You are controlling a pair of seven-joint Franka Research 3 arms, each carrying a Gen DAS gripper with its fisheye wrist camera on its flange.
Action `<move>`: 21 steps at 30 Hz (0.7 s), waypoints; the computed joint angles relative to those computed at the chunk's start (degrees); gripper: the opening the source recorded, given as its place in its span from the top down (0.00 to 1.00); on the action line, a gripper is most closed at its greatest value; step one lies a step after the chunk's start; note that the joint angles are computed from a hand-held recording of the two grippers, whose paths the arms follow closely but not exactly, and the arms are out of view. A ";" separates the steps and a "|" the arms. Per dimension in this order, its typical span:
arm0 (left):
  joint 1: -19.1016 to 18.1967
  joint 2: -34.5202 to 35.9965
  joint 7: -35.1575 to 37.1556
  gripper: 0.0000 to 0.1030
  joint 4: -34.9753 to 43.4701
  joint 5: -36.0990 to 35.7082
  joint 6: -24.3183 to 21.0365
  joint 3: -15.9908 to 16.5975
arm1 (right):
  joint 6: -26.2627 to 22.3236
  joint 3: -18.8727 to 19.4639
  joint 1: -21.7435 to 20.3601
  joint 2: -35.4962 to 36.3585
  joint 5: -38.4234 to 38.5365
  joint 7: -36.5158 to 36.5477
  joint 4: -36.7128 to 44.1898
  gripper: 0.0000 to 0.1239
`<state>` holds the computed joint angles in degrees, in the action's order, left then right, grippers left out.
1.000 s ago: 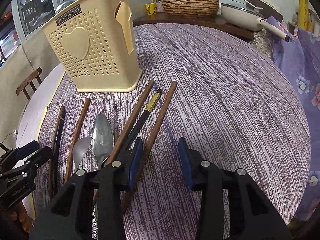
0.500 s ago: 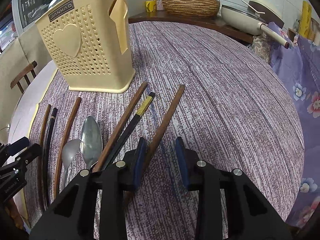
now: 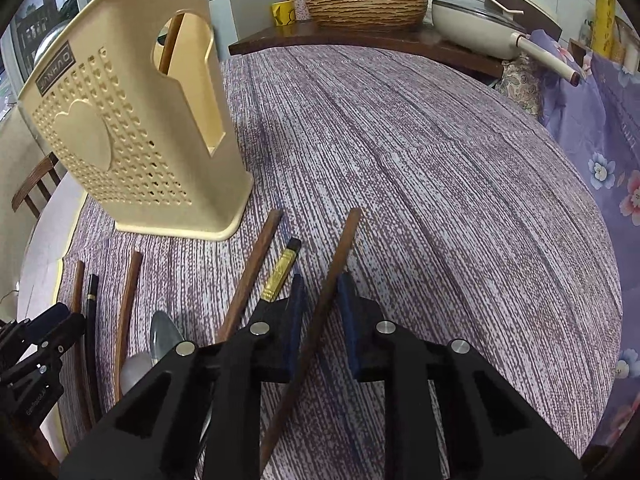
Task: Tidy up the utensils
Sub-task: 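Grasp a chopstick with the left tool while the right tool grasps a wooden chopstick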
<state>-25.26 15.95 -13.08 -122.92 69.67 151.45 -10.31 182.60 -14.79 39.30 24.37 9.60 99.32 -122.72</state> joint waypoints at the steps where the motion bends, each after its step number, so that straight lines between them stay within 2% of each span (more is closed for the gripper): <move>1: 0.04 0.21 0.27 0.71 0.27 -0.05 -0.07 0.04 | -0.19 -0.75 0.74 0.35 -0.10 0.23 0.43 0.86; 3: -0.01 0.62 1.04 0.75 0.85 -0.25 -0.45 0.08 | -0.41 -0.07 -0.10 0.74 0.03 0.22 1.19 0.89; 7: 0.38 0.78 2.15 0.81 1.11 -1.39 0.36 0.28 | -1.01 7.00 -7.52 0.67 1.54 -1.58 2.34 0.90; 11: 0.56 0.87 2.12 0.85 1.20 -2.00 1.82 0.52 | -0.42 7.06 -7.49 0.79 1.76 -1.75 2.24 0.90; 14: 0.40 1.23 2.22 0.89 1.66 -2.25 2.25 0.73 | -0.33 9.36 -9.63 0.68 2.66 -2.59 2.23 0.91; 21: 0.10 1.75 1.37 0.91 2.29 -2.03 3.35 1.23 | -0.22 10.21 -10.44 0.70 3.55 -3.39 2.38 0.91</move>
<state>-25.16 17.71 -11.71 -120.63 67.64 154.80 -9.08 182.38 -4.58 28.86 25.08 13.15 95.93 -120.35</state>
